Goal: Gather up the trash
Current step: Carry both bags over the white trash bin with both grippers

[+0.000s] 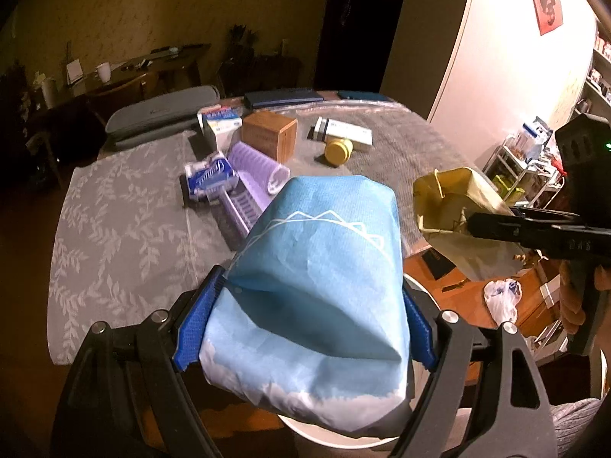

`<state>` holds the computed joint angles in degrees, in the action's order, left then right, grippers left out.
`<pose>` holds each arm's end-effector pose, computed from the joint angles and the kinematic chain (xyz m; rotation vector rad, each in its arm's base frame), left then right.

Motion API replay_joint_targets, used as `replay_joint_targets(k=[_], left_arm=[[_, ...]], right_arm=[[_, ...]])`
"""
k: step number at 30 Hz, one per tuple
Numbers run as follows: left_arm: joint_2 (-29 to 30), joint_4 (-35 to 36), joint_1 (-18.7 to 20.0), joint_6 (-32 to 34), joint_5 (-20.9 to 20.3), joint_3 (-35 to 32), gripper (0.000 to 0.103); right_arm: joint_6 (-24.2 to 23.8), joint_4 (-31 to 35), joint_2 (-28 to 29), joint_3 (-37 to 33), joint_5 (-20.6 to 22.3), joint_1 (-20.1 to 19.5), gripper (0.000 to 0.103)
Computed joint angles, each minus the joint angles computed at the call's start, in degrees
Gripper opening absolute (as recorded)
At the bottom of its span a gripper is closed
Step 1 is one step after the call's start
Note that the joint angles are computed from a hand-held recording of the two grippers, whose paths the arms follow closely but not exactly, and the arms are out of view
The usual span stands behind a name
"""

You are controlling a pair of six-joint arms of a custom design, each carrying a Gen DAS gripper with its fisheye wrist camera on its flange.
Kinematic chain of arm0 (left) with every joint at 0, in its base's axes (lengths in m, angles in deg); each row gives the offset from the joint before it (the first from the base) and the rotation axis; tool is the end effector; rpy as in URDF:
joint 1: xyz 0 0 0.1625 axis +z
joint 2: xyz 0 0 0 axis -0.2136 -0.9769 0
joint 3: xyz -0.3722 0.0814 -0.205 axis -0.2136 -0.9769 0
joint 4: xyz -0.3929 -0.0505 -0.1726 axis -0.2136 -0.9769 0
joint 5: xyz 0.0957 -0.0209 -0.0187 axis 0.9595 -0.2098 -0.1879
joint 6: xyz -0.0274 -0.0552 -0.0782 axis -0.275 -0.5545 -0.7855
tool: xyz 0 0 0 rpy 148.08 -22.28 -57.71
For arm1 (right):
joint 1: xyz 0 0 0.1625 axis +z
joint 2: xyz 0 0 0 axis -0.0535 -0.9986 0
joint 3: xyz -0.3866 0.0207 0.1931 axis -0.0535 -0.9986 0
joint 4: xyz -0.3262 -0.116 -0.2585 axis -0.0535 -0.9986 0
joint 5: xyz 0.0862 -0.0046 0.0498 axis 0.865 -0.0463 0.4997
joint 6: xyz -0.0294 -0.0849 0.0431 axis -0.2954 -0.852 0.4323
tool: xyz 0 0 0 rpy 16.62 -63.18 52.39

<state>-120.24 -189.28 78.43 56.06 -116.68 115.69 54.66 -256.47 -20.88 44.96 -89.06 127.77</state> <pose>-0.0397 -0.5278 0.4130 0.8913 2.4802 -0.5881 0.4140 -0.4486 0.0720 0.3817 -2.7066 0.7793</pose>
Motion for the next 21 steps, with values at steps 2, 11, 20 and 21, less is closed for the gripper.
replay_joint_targets(k=[2,11,20,21], left_arm=[[-0.47,0.63,-0.16,-0.66,0.26,0.67,0.083],[-3.14,3.92,-0.92,-2.25,1.77,4.24,0.083],[-4.32,6.79,-1.13,-2.80,3.10,6.54,0.083],[-4.36,6.92,-1.17,-2.53,3.42,6.85,0.083]], right_arm=[[0.41,0.66,0.07,0.45,-0.47,0.26,0.046],[2.72,3.91,0.19,2.08,0.07,0.69,0.046],[3.44,5.97,0.94,2.93,0.61,0.25,0.046],[3.30,6.19,1.08,2.95,0.67,0.23,0.046]])
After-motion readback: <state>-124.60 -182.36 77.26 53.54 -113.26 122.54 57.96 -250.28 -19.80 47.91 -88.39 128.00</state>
